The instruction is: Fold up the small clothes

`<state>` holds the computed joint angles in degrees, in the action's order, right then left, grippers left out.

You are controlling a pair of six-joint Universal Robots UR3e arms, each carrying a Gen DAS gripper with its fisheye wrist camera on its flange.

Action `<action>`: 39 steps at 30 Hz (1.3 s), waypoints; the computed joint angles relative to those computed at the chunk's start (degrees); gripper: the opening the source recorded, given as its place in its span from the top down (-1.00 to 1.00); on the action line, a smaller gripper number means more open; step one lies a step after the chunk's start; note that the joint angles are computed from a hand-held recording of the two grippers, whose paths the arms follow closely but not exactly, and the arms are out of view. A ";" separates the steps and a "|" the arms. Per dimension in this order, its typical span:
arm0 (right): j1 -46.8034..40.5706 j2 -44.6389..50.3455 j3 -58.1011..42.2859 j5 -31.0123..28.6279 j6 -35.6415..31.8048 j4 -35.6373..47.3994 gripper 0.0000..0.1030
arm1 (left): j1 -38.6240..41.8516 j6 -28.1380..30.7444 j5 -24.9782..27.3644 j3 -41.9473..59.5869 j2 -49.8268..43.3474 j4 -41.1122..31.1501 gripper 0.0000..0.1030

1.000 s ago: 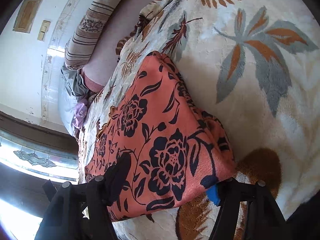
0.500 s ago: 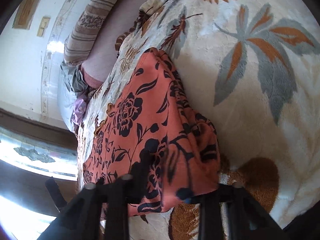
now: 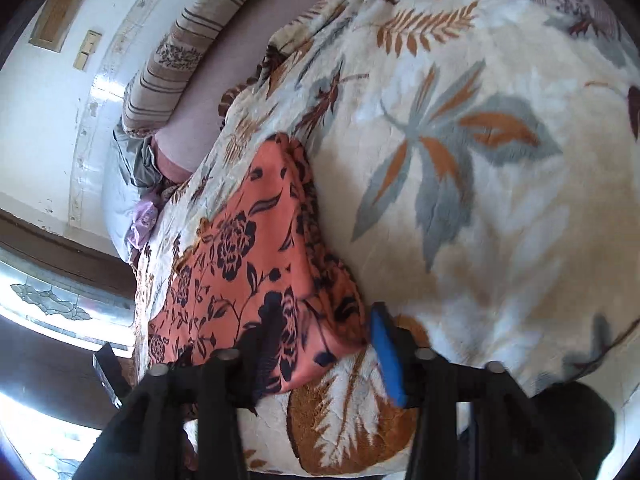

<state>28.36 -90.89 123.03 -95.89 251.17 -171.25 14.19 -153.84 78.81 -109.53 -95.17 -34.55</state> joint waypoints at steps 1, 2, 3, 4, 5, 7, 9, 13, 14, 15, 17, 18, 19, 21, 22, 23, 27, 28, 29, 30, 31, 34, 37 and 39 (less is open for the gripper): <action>-2.24 -0.45 -0.12 1.35 -2.80 -0.78 -0.50 | 0.04 -0.02 -0.08 -0.37 0.14 0.39 -0.89; -5.44 -0.54 -0.38 4.49 -5.74 -1.46 -0.50 | 0.19 0.13 -0.26 -0.67 0.32 0.57 -0.89; -8.70 0.86 -1.43 8.40 -8.45 -2.62 -0.50 | 0.43 0.38 -0.50 -0.92 0.48 0.68 -0.89; -12.33 3.89 -3.38 14.04 -11.30 -4.11 -0.50 | 0.60 0.54 -0.68 -0.89 0.49 0.52 -0.89; -15.26 7.28 -6.24 18.66 -14.05 -3.75 -0.50 | 0.59 0.55 -0.71 -0.38 0.23 0.12 -0.90; -17.47 15.39 -16.42 21.55 -19.41 2.24 -0.50 | 0.61 0.79 -0.72 -0.24 0.17 -0.06 -0.90; -19.17 23.17 -25.77 24.85 -23.31 6.87 -0.47 | 0.70 0.89 -0.84 0.07 0.07 -0.49 -0.91; -19.98 32.80 -37.97 27.17 -24.71 13.30 0.21 | 0.64 1.01 -0.99 0.20 -0.31 -0.16 -0.92; -19.77 33.10 -39.05 27.14 -24.43 14.00 0.70 | 0.77 1.21 -1.21 0.16 -0.37 -0.07 -0.92; -18.51 32.26 -39.99 24.13 -25.05 15.12 0.69 | 0.98 1.52 -1.55 0.04 -0.33 -0.04 -0.93; -16.50 31.81 -41.10 18.02 -25.30 16.88 0.71 | 1.15 1.72 -1.89 -0.38 -0.34 0.57 -0.94; -16.89 32.44 -40.93 17.82 -24.70 18.85 0.71 | 0.96 1.60 -1.67 -0.60 -0.48 1.23 -0.95; -18.11 32.37 -38.36 19.83 -23.08 16.89 0.71 | 0.69 1.49 -1.33 -0.65 -0.62 1.64 -0.96; -18.64 30.49 -33.90 20.42 -19.92 11.03 0.59 | 0.89 1.58 -1.54 0.13 -0.67 0.33 -0.96; -17.84 29.06 -34.15 18.43 -19.42 13.23 0.51 | 1.07 1.83 -1.78 0.50 -0.77 -0.28 -0.96; -16.83 27.69 -35.10 16.14 -19.39 16.68 0.33 | 1.14 1.96 -1.91 0.65 -0.90 -0.42 -0.96; -11.41 20.27 -32.19 10.40 -16.67 15.85 -0.18 | 0.92 1.67 -1.64 0.38 -1.07 0.43 -0.97; -9.77 18.94 -31.81 10.31 -16.12 15.10 -0.18 | 0.88 1.67 -1.60 0.65 -1.21 0.20 -0.97; -7.73 18.24 -31.18 10.10 -14.64 12.78 -0.18 | 0.73 1.55 -1.45 1.09 -1.35 -0.27 -0.97; -5.76 18.22 -30.30 10.68 -13.35 9.35 -0.21 | 0.64 1.53 -1.31 1.71 -1.44 -1.07 -0.97; -3.95 19.02 -30.15 11.38 -12.18 6.57 -0.29 | 0.77 1.51 -1.49 2.58 -1.25 -2.54 -0.95; -0.19 22.67 -27.68 13.13 -6.51 0.09 -0.32 | 4.34 1.49 -5.95 3.31 2.86 -8.30 -0.94; 1.90 24.58 -24.02 12.20 -1.33 -1.39 -0.32 | 10.94 4.70 -12.69 -2.13 11.13 -8.48 -0.94; 3.70 23.17 -22.73 8.99 0.18 -2.93 -0.32 | 12.87 7.11 -12.33 -4.53 13.53 -7.97 -0.94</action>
<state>32.05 -67.72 100.30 -86.90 251.35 -174.18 27.06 -146.73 66.49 -114.06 -81.63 -42.51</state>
